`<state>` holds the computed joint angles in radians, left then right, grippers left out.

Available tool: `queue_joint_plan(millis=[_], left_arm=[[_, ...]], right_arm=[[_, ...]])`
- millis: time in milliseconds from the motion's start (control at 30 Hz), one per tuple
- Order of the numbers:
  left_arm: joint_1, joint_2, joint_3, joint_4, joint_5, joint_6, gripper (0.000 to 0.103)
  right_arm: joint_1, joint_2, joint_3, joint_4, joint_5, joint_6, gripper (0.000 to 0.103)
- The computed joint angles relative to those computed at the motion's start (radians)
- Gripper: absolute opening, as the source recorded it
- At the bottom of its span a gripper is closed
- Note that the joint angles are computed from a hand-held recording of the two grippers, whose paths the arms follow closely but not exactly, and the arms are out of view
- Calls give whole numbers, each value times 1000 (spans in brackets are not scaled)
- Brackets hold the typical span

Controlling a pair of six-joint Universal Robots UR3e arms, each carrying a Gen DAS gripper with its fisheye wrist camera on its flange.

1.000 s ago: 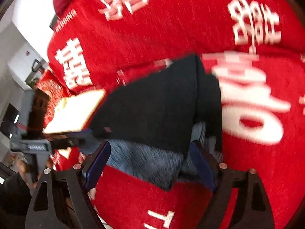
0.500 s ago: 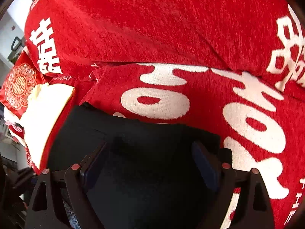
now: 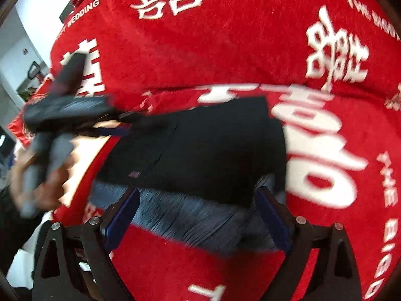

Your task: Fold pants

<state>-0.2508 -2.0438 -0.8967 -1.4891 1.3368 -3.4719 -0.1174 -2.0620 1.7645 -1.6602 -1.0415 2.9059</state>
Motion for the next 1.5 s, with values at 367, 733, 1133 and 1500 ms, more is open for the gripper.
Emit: queue_joint_plan(millis=[367,733,1133,1500], left_arm=[[-306,310,-192,-10,442,-146,103],[-371,409,-307,8,458,-268,103],[-449,378,-246,-54,567,-334,103],[-483,387,-271,-54,597,-364,103]], right_arm=[[265,55,-172,6,-374,224,103],[432,125,-229,82,-551,425,103],[495,188,-288,89,-614,462,103],[499,202,-288,97,-620,469,103]])
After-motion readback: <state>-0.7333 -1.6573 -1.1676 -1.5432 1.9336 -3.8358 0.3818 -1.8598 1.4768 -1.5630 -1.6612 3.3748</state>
